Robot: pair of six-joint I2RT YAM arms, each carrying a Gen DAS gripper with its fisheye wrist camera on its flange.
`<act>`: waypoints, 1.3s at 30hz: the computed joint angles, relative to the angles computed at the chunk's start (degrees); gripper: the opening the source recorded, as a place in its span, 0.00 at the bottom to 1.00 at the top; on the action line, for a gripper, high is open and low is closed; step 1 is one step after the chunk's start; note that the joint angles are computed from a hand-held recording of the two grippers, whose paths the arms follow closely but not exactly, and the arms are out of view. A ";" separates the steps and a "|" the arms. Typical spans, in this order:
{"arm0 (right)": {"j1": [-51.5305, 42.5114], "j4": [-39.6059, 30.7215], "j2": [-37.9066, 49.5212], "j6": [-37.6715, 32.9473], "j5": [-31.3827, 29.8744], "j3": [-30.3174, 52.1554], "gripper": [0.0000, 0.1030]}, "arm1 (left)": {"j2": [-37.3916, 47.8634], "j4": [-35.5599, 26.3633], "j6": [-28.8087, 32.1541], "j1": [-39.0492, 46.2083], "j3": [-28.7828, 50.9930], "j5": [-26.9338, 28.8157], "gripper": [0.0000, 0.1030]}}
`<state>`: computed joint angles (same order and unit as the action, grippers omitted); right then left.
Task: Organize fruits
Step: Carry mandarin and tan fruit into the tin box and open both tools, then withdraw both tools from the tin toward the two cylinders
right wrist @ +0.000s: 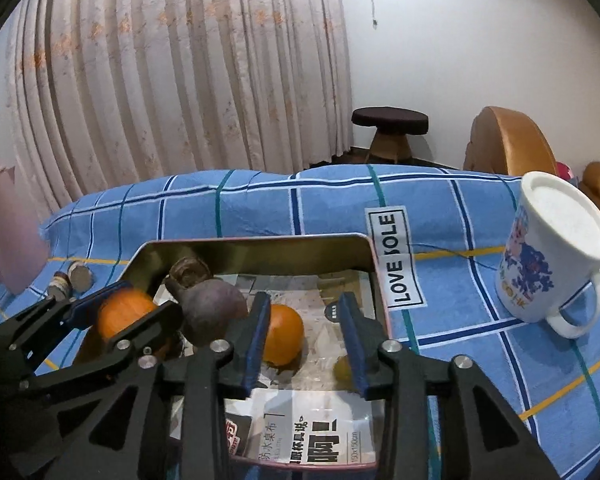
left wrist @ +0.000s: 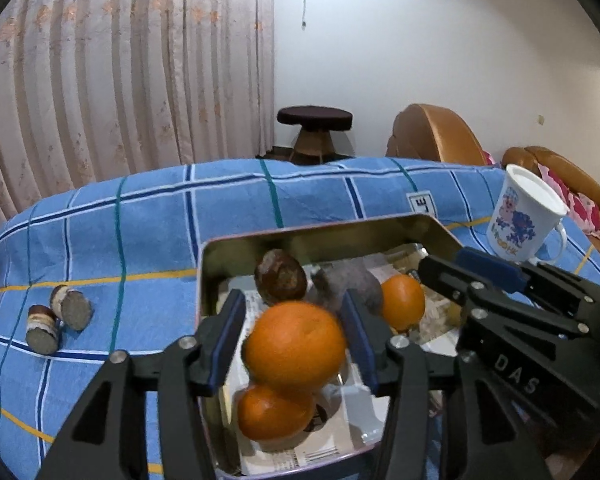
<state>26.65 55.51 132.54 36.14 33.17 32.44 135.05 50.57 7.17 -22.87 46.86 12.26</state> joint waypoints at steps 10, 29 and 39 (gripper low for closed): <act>0.19 18.43 0.52 3.55 6.68 -8.93 0.82 | -3.68 9.92 -4.40 2.71 -6.68 1.66 1.00; 11.19 2.86 -0.37 3.27 26.07 -0.74 0.82 | -0.69 14.67 1.71 14.26 -6.59 1.46 1.00; 18.99 -10.93 -0.24 6.23 31.02 9.49 0.82 | 1.61 12.08 6.51 23.23 -1.94 4.87 1.00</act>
